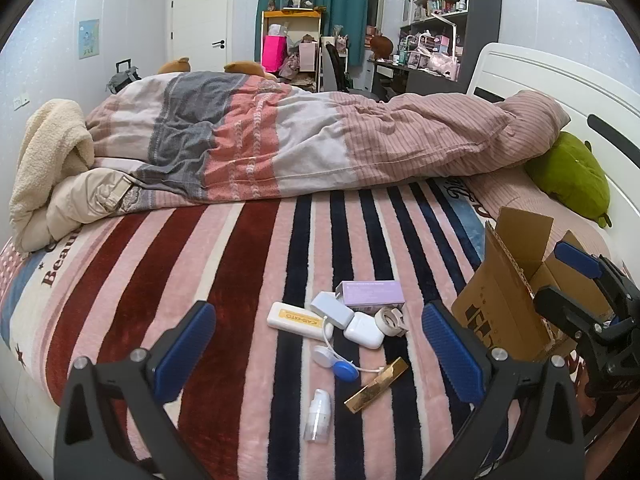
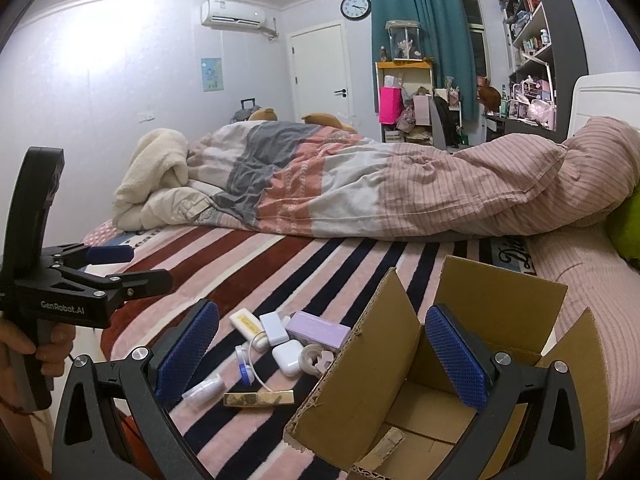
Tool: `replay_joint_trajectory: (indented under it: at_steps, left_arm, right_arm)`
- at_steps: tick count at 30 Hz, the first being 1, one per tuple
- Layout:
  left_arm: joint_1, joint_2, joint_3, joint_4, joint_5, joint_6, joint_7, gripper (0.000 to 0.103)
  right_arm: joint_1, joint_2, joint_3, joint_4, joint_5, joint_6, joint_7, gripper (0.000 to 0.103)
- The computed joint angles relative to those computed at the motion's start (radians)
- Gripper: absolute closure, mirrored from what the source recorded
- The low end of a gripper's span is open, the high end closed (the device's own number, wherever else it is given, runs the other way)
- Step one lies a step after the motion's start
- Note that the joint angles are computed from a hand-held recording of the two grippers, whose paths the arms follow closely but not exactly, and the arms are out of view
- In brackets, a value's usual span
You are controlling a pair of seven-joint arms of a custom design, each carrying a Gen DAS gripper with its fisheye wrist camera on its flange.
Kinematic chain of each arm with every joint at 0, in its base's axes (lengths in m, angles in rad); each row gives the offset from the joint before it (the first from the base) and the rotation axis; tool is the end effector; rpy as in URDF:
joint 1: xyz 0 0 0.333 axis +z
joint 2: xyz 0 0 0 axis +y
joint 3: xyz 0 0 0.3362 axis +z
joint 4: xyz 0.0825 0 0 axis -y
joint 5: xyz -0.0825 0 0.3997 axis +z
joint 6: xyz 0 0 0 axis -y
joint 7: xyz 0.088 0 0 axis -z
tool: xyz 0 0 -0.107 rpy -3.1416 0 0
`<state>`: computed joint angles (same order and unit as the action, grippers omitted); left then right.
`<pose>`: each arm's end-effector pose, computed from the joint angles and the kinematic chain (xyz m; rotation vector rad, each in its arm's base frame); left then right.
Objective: Organize rigid objects
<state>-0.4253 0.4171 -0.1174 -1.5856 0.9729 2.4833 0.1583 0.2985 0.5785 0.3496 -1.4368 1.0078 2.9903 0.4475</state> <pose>0.6350 -0.3713 0.4606 -1.9091 1.4931 -0.7405 0.6852 0.3600 0.4629 -1.8468 0.8828 -0.3639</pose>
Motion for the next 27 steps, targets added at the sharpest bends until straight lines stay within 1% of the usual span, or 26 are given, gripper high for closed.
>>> replay_joint_trajectory:
  at_steps: [9, 18, 23, 27]
  left_arm:
    - [0.001, -0.005, 0.0, -0.007, 0.007, 0.012, -0.01, 0.001]
    - [-0.003, -0.006, 0.001, -0.006, 0.013, 0.006, -0.018, 0.001]
    - [-0.002, -0.007, 0.0, -0.006, 0.015, 0.004, -0.019, 0.001]
    - [-0.003, -0.013, 0.0, -0.013, 0.021, 0.005, -0.029, 0.001]
  right_arm:
    - [0.001, 0.0, 0.001, -0.001, -0.003, 0.005, 0.004, 0.0]
    - [-0.006, -0.004, 0.011, -0.007, 0.005, 0.007, -0.009, 0.0]
    - [-0.002, -0.004, 0.006, -0.007, 0.007, 0.007, -0.007, 0.0]
    - [-0.007, -0.009, 0.009, -0.011, 0.014, -0.005, -0.007, 0.0]
